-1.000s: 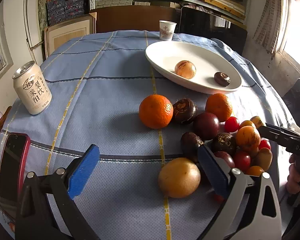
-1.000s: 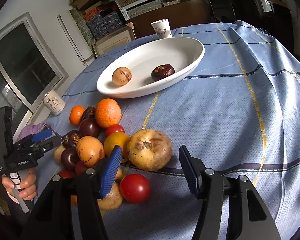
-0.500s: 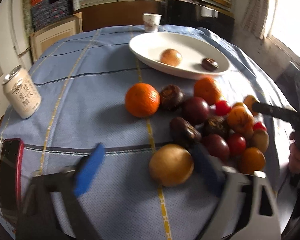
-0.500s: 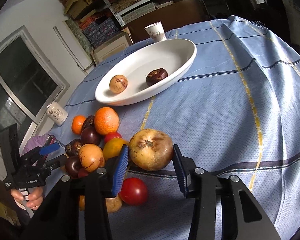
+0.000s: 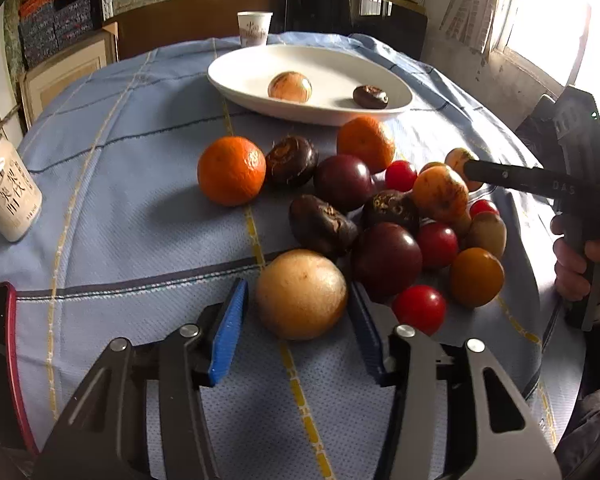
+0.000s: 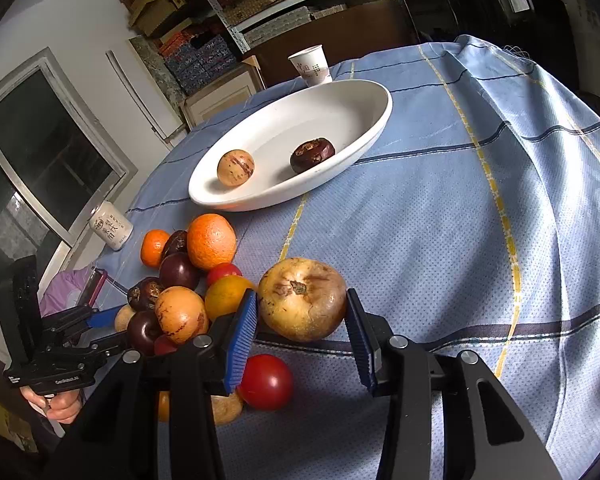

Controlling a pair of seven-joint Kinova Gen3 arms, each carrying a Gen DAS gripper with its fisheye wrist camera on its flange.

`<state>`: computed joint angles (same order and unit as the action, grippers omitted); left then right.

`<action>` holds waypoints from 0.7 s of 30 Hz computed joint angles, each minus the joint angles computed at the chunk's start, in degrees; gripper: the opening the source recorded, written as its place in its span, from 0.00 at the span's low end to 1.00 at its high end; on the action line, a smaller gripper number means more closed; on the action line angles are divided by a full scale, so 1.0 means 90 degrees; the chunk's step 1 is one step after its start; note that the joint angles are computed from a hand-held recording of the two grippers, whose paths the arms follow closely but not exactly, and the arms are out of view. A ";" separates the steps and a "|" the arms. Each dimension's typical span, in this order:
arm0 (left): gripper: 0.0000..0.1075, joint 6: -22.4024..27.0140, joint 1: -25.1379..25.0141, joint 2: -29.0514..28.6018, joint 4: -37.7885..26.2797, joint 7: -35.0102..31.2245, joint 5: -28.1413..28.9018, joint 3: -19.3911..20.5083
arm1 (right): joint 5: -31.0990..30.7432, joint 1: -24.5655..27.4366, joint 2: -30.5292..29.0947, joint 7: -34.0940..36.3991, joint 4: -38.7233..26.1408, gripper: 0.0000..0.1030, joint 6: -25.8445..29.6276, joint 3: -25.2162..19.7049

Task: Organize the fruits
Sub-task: 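Grasp the pale onion-like fruit with the right tool while the left tool grasps a pale yellow fruit, then lift both fruits onto the white oval plate and open both tools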

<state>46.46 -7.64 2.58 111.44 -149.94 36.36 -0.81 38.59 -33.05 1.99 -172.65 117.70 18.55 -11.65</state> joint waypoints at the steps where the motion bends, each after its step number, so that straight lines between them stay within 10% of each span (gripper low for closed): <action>1: 0.45 -0.0010 0.0018 0.0022 -0.0011 0.0033 -0.0045 0.0012 | -0.0005 -0.0002 -0.0006 0.0000 0.0003 0.44 0.0000 -0.0002; 21: 0.41 0.0279 -0.0222 0.0033 0.0010 -0.0228 0.0424 -0.0099 | 0.1216 -0.0088 -0.0166 -0.1196 0.0122 0.43 0.0294 -0.0241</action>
<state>48.98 -9.64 2.87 111.54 -151.99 40.18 -1.70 49.53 -33.84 0.49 -183.41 118.80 21.20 -13.82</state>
